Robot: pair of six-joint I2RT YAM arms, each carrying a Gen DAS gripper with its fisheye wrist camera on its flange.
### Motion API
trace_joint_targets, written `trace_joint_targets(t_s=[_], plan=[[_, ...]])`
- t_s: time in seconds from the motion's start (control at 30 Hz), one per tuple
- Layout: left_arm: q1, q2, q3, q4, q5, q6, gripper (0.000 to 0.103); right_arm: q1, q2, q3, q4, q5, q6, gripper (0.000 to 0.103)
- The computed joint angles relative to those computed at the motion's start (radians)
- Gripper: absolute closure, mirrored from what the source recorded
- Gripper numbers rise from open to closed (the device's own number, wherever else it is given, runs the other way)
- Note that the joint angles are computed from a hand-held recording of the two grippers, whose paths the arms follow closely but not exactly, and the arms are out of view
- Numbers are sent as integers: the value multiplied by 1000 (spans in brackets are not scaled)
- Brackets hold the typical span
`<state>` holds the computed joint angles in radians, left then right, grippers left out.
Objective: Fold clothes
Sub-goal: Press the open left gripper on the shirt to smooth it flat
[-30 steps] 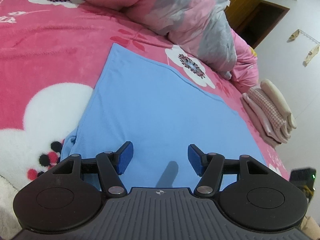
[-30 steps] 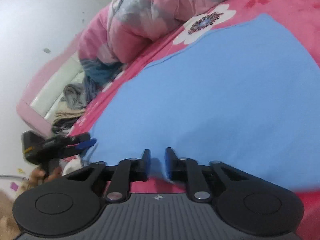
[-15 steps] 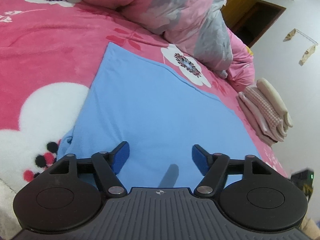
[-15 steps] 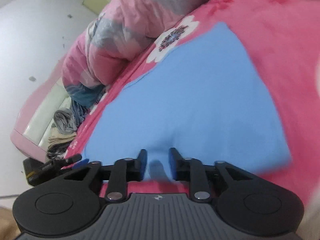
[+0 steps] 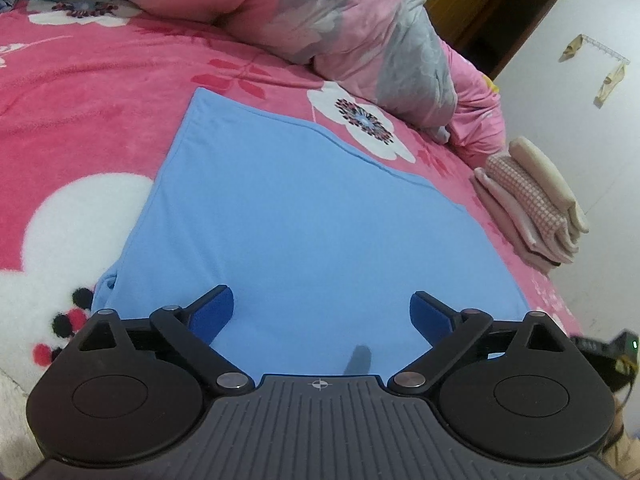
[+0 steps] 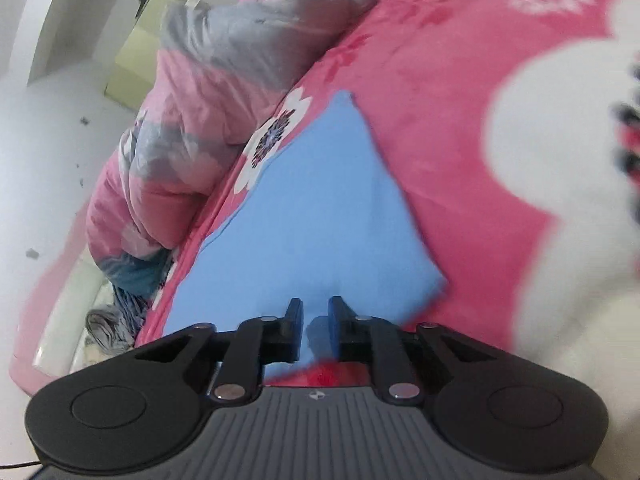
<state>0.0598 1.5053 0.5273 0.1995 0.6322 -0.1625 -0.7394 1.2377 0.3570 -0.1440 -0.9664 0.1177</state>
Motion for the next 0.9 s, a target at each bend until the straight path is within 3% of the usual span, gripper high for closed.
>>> trace_joint_targets(t_s=[0.03, 0.13, 0.2, 0.23, 0.27, 0.37, 0.4, 0.43, 0.57, 0.67, 0.73, 0.9], plan=[[1, 3, 3, -1, 4, -4, 6, -51, -50, 6, -106, -2, -76, 89], [2, 6, 13, -11, 8, -12, 6, -104, -183, 18, -239, -2, -140, 87], [-4, -1, 10, -12, -3, -19, 6, -99, -242, 13, -193, -20, -74, 87], [-10, -7, 10, -15, -13, -23, 6, -59, -269, -3, -112, 16, -2, 87], [-15, -13, 9, -20, -22, -27, 6, 1, -272, -14, -22, 81, 67, 87], [-23, -31, 12, -41, -43, -36, 6, 118, -224, -16, 39, 288, 97, 88], [-20, -37, 12, -44, -45, -38, 6, 125, -220, -23, 26, 335, 72, 98], [-16, -47, 8, -42, -48, -41, 7, 102, -235, -44, 17, 334, 46, 102], [-4, -111, -14, -39, -78, -36, 9, -76, -379, -61, -171, 266, -101, 100], [-15, -145, -12, -46, -92, -20, 9, -132, -410, -43, -218, 215, -147, 99], [-37, -143, -3, -43, -97, -21, 9, -51, -431, -51, -145, 231, -75, 100], [-122, -102, 19, -34, -140, -25, 8, 178, -390, -93, 34, 465, 17, 100]])
